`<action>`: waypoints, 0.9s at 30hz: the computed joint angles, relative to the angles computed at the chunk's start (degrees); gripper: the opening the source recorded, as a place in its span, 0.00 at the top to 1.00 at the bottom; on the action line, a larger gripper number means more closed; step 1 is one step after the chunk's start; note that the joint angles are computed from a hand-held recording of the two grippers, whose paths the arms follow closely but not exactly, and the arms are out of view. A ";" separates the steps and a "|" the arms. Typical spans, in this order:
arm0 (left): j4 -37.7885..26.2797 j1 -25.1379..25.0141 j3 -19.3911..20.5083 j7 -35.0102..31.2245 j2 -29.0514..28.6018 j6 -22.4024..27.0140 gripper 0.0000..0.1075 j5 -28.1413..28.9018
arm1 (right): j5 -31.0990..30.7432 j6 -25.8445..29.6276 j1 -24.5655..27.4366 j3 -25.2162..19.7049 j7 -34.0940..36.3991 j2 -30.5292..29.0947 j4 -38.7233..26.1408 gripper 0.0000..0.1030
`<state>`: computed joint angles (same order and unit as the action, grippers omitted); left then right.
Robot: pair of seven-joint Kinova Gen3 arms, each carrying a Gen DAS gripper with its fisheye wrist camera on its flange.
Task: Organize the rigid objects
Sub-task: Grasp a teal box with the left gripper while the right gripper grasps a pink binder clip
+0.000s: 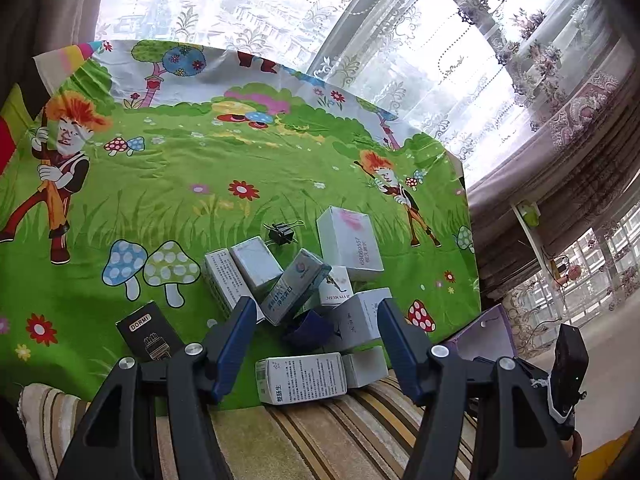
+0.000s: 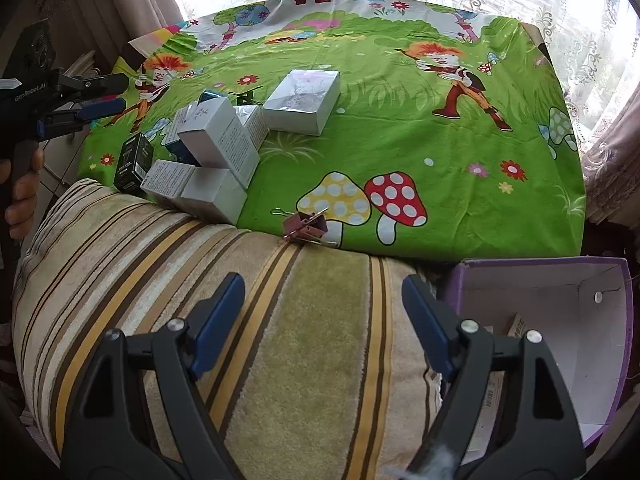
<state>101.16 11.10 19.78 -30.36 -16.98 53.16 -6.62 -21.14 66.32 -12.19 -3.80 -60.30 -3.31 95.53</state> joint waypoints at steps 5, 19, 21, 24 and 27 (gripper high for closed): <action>-0.14 0.88 -1.32 -1.78 2.25 0.23 0.41 0.64 | -1.42 1.93 -0.71 -1.00 -0.64 5.25 -3.57 0.19; -2.89 2.53 -6.44 -12.22 7.07 -0.27 0.44 2.71 | 1.89 4.65 -3.13 -4.18 -4.70 14.57 -9.79 0.37; -3.86 2.74 -6.57 -14.04 8.40 0.37 0.44 2.26 | 1.06 5.14 -2.82 -4.27 -4.30 15.37 -10.08 0.42; -5.67 3.44 -6.70 -16.54 10.64 1.97 0.44 1.38 | -0.28 5.72 -2.24 -4.40 -3.53 16.23 -10.18 0.52; -7.38 4.61 -6.43 -18.16 12.60 3.21 0.44 -0.31 | -0.87 5.52 -2.06 -4.53 -3.11 16.21 -9.81 0.60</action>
<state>93.79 15.72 13.35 -48.52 -4.38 56.37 -6.93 -22.01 71.83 -14.25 -8.33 -63.41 12.90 85.72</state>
